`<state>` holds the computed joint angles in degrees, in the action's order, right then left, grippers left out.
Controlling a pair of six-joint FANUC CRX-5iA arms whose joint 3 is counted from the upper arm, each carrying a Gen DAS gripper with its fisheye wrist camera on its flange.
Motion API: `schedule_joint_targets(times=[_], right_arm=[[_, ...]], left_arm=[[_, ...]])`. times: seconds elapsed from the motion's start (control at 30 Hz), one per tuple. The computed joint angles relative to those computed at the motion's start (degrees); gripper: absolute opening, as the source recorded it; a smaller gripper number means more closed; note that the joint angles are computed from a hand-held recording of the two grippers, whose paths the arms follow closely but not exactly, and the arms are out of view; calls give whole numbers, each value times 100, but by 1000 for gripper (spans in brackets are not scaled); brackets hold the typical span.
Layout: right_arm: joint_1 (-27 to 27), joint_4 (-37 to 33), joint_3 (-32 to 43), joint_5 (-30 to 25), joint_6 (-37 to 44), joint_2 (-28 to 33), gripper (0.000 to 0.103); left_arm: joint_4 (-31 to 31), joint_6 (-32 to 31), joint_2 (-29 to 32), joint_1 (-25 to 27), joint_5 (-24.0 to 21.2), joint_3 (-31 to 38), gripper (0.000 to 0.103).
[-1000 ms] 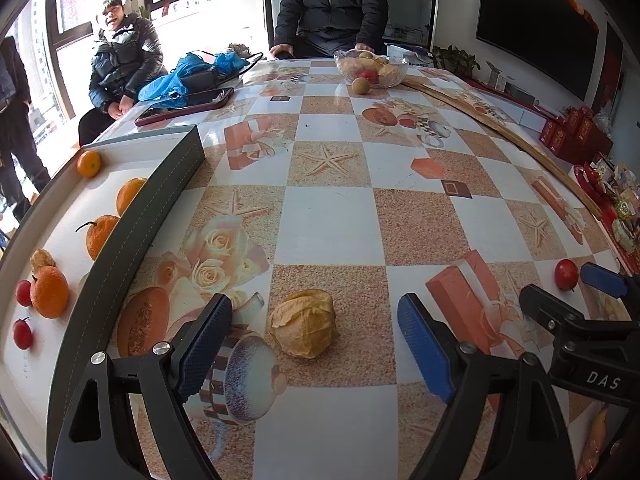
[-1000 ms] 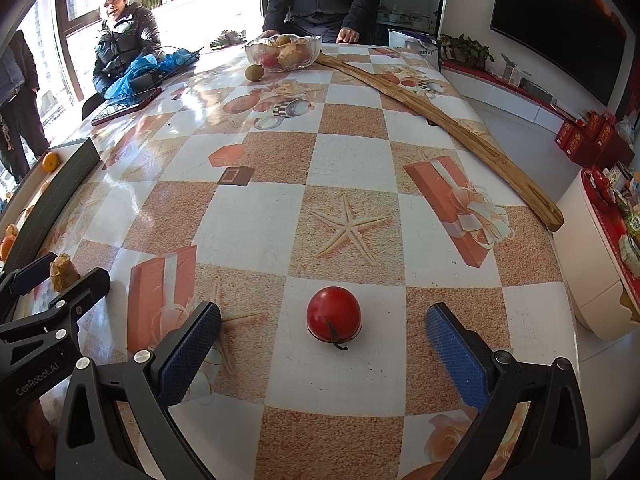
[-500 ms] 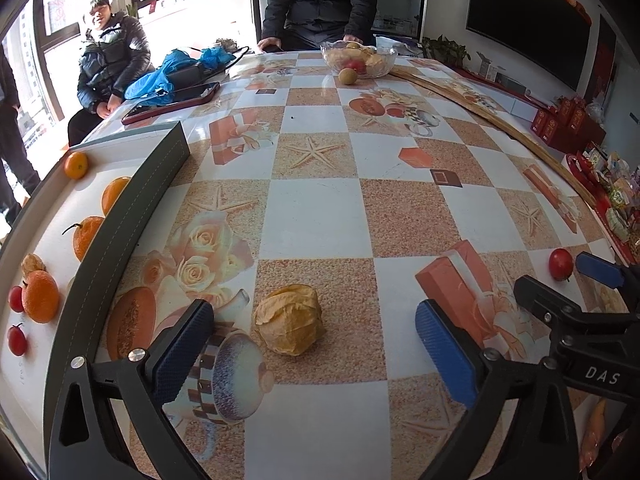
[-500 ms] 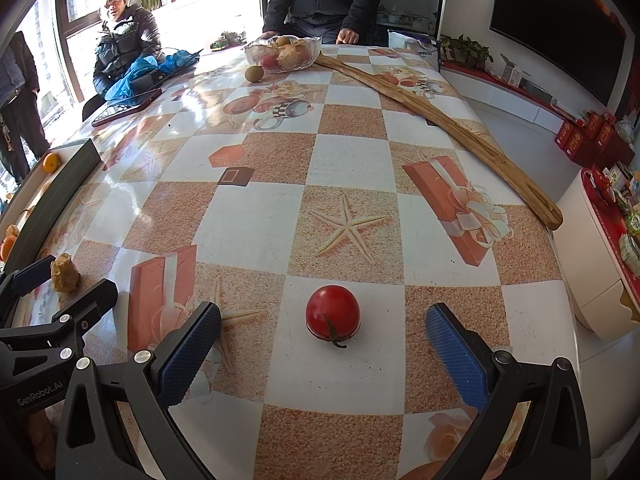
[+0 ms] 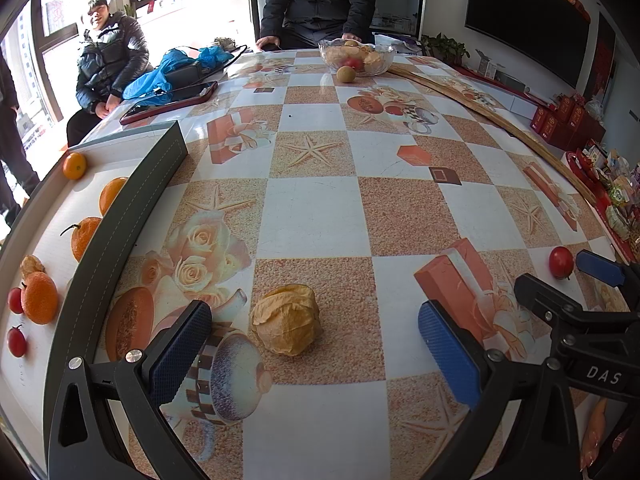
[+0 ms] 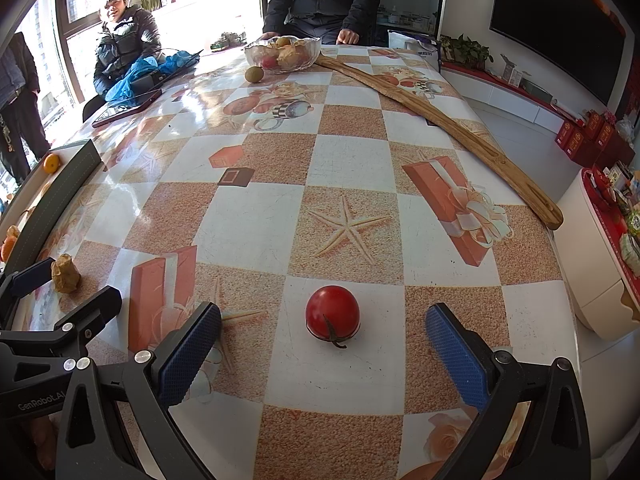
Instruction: Organize fruits
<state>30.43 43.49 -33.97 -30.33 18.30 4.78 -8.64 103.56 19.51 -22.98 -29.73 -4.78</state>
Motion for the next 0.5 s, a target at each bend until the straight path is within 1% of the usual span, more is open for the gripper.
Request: schedule_joint_targets(times=[0.27,0.5], right_arm=[[-16,-39,14,50,25,-17,103],[2,-64,45,-24,86,15,103]], left_arm=[[11,-11,-2,0,-6,0,103],[84,-101,-7,5,-1,-18,103]])
